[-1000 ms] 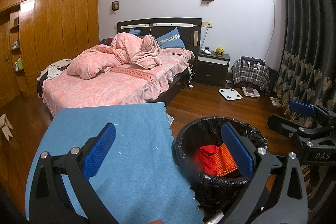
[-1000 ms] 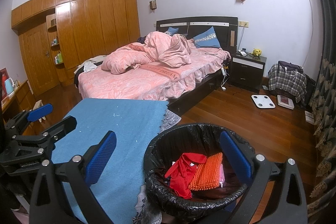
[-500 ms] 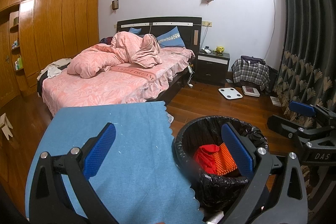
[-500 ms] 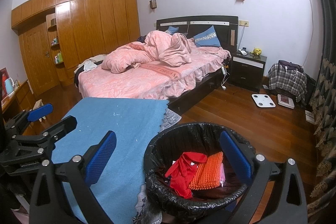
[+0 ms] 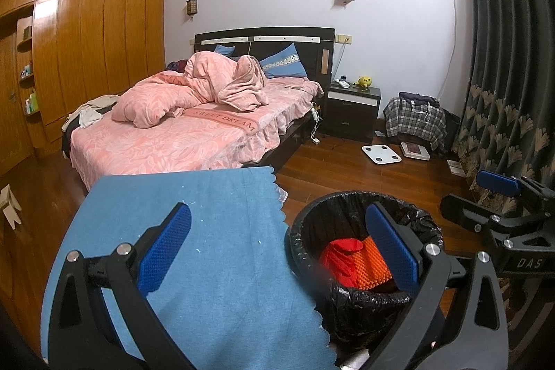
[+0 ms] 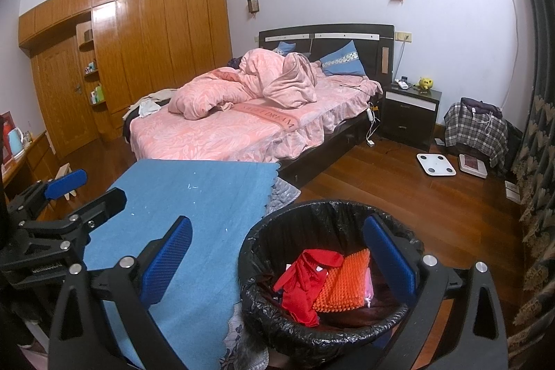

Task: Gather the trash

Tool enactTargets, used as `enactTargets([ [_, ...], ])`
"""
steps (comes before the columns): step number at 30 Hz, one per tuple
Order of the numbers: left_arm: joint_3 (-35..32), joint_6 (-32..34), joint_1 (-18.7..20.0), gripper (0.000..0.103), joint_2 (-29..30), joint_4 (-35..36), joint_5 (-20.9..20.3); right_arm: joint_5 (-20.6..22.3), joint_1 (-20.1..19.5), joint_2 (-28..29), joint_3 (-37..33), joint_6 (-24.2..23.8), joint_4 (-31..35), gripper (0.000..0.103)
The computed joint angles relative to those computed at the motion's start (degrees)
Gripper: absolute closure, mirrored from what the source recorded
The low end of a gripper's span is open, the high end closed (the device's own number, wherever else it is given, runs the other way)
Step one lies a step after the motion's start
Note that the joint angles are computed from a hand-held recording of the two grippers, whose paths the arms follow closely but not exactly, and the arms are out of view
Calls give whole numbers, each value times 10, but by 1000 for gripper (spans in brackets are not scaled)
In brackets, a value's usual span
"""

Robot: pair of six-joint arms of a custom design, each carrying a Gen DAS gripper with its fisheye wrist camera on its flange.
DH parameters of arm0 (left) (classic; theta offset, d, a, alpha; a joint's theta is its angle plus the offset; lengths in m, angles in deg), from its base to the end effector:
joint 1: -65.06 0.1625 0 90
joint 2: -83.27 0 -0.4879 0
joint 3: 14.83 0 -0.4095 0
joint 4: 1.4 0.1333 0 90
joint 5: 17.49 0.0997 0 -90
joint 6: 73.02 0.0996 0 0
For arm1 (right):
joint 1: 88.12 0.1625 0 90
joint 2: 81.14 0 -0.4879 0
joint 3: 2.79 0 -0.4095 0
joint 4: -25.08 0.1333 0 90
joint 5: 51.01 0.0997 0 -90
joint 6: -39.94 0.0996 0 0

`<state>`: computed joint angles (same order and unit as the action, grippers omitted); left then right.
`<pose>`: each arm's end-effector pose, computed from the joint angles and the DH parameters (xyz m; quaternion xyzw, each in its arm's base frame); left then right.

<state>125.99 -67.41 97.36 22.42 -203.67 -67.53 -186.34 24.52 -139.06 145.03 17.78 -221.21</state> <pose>-0.2615 -0.3987 0.1741 0.3928 0.8183 -0.3790 0.1801 0.1977 -0.3118 0.2297 0.0992 -0.7943 0.5066 0.3203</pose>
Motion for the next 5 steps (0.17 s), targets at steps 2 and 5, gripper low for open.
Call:
enactTargets([
  [2,0,2,1,5,0,-1,0,-1,0,0,0,1,1,6],
  [5,0,2,1,5,0,-1,0,-1,1,-1,-1,1,2,6],
])
